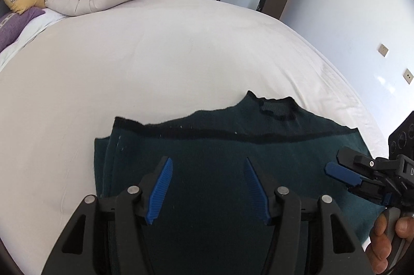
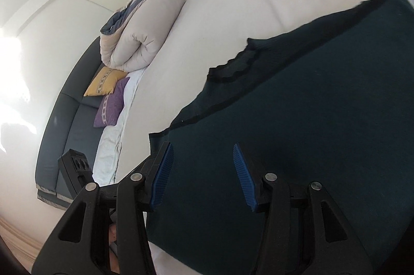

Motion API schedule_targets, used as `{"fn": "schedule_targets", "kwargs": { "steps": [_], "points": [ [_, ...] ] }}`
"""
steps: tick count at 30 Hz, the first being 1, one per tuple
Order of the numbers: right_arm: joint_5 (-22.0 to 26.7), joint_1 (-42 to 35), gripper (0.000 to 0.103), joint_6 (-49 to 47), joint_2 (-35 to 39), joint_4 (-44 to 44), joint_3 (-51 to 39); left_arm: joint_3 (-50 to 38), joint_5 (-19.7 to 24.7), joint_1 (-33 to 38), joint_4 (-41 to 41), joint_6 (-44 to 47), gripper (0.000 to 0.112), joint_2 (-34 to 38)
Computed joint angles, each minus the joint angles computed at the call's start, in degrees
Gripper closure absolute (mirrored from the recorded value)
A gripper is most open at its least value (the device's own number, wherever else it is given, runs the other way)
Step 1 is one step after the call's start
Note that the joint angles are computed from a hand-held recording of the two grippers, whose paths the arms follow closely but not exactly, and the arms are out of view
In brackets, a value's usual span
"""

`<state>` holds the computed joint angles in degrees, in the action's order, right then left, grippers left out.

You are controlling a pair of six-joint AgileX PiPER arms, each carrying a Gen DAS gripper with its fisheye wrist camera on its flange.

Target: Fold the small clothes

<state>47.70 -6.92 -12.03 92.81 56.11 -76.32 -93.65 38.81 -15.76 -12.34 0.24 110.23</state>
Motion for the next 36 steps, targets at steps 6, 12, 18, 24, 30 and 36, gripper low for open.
{"fn": "schedule_targets", "kwargs": {
  "steps": [6,12,18,24,30,36],
  "points": [
    [-0.73,-2.30,0.060,-0.09,11.06,3.49,-7.50,5.51,-7.10,2.27,-10.26,10.41,0.049,1.42],
    [-2.52,-12.38,0.065,-5.87,11.43,10.14,-4.84,7.52,-5.13,6.68,-26.96,23.45,0.049,1.04],
    [-3.97,-19.85,0.063,-3.32,4.01,6.26,1.08,15.35,-3.67,11.75,-32.10,26.01,0.049,-5.89],
    [-0.69,-21.39,0.046,-11.21,-7.65,11.25,12.85,29.74,1.18,23.22,-43.01,33.26,0.027,-17.49],
    [1.31,-14.08,0.046,-12.80,-13.50,12.34,20.40,32.26,17.02,31.24,-51.55,38.16,0.027,-14.63],
    [-3.43,-3.31,0.046,-8.45,-14.69,11.54,21.66,27.15,22.72,30.51,-48.46,34.49,0.027,-9.71]
  ]
}}
